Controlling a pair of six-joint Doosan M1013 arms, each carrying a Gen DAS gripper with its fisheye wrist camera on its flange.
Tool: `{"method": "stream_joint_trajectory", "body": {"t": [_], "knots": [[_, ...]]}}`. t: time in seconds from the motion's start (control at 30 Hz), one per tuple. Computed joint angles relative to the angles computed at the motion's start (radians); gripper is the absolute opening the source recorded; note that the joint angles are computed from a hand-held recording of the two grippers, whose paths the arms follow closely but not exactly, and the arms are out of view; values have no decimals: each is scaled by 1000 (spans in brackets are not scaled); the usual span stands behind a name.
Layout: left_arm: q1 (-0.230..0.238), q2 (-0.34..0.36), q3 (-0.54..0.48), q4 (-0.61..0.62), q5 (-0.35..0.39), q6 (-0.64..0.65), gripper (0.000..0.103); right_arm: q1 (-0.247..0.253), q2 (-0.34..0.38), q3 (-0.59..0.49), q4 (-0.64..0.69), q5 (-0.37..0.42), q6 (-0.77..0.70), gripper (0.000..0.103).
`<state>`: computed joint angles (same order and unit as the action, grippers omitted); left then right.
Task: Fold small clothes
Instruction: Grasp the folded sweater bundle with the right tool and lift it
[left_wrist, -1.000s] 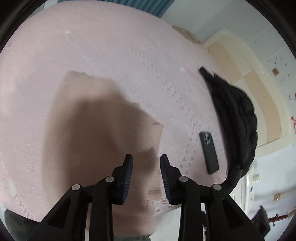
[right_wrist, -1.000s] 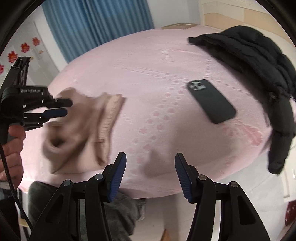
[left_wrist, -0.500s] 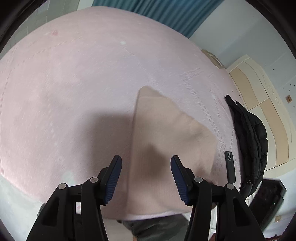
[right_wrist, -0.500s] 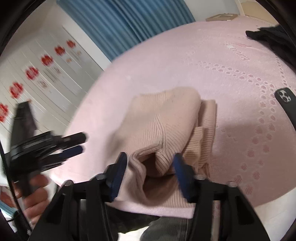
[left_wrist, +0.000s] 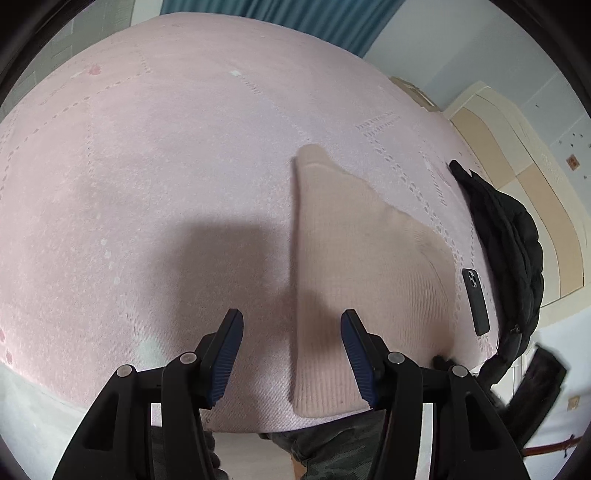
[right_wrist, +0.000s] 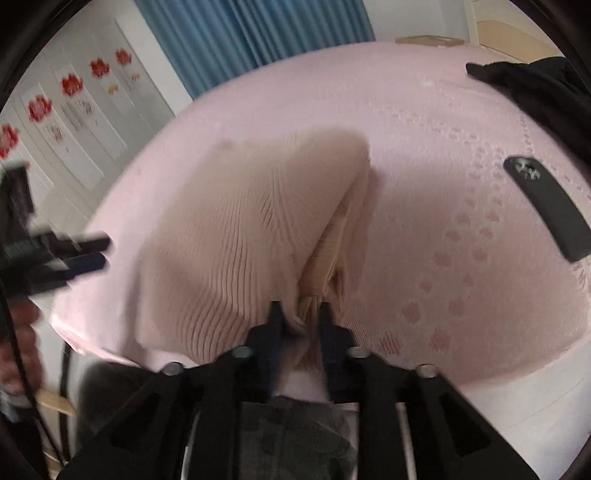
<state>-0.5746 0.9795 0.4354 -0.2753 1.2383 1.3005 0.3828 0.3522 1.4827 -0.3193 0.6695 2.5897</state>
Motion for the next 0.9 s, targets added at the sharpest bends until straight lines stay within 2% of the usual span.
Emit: {"method": "stream_joint_trajectory", "body": {"t": [0.03,0.1,0.27,0.33,0.37,0.4,0.47,0.5,0.57,0.6,0.67,0.7,0.73,0.8,0.87,0.9], "knots": [[1,5,-9,2,2,5,53,-1,-6,3,-24,-25,26,30],[6,15,-26,-15,5,11,52,-5,-6,-7,-82,-42,79,45],[12,30,-47,-41,12,16,52,-37,52,-78,-45,-13,87,46],[12,43,-70,-43,24,16,53,-43,82,-123,10,53,22,36],[12,49,-80,-44,31,15,53,-52,82,-118,37,52,-20,19],[12,57,-93,-46,40,15,53,-48,86,-126,18,52,-38,10],[14,63,-99,-53,45,19,52,-32,51,-76,-108,-52,-5,9],[15,67,-103,-57,48,20,52,-29,18,-27,-211,-147,82,9],[17,77,-118,-67,55,18,53,-41,-17,30,-295,-224,238,9],[18,83,-126,-72,60,15,52,-49,-14,33,-260,-206,256,9],[21,96,-144,-86,75,15,52,-62,24,-7,-107,-83,137,9],[21,104,-159,-89,86,13,52,-69,47,-24,-31,-26,79,11],[21,112,-173,-90,97,13,52,-74,45,-20,-7,-21,74,15],[20,105,-159,-90,80,27,53,-78,24,-3,-4,-47,111,43],[22,90,-128,-100,49,46,53,-89,8,13,48,-93,103,55],[23,88,-124,-108,43,50,53,-93,5,21,82,-121,82,57]]}}
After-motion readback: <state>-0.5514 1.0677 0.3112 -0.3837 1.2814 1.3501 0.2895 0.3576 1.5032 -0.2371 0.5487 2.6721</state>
